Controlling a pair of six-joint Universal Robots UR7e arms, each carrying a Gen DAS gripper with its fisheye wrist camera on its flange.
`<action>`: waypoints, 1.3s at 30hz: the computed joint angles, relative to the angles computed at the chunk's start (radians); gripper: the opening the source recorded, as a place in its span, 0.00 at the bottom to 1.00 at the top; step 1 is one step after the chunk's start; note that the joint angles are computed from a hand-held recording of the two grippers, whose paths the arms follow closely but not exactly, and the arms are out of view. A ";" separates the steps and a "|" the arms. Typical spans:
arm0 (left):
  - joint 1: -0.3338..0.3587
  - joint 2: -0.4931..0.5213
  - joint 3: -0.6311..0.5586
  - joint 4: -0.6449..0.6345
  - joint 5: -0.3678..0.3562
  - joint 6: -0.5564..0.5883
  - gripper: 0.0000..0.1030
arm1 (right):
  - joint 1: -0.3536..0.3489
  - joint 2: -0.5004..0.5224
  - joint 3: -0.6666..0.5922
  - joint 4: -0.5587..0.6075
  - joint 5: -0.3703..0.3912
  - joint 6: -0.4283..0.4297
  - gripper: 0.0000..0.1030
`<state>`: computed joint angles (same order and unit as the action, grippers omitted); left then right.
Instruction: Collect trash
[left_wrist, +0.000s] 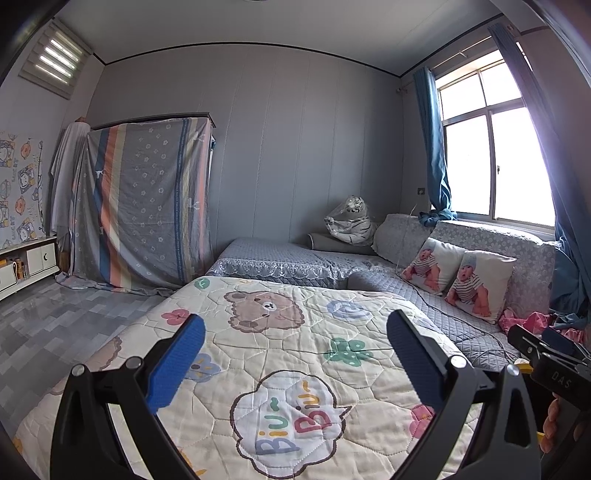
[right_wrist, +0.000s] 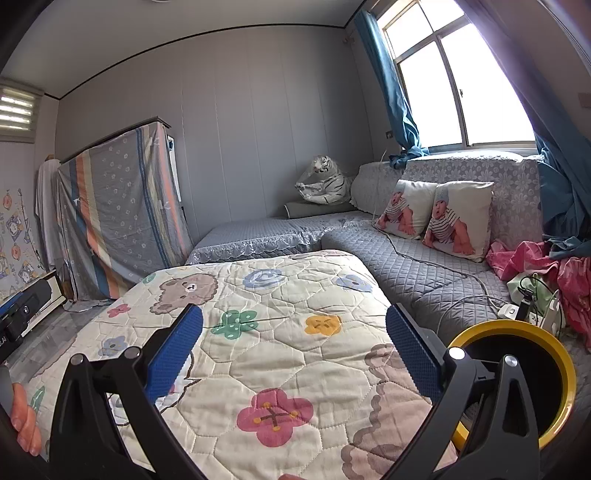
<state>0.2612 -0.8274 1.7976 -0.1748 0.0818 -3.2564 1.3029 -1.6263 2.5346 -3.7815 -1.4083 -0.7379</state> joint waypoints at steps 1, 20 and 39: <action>0.001 0.002 -0.002 0.007 0.000 -0.004 0.92 | 0.000 0.001 0.000 0.000 -0.001 0.001 0.92; 0.012 0.022 -0.022 0.066 0.015 -0.058 0.92 | 0.006 0.015 -0.005 -0.011 -0.019 0.008 0.92; 0.015 0.025 -0.026 0.054 0.027 -0.025 0.92 | 0.009 0.019 -0.011 -0.009 -0.026 0.014 0.92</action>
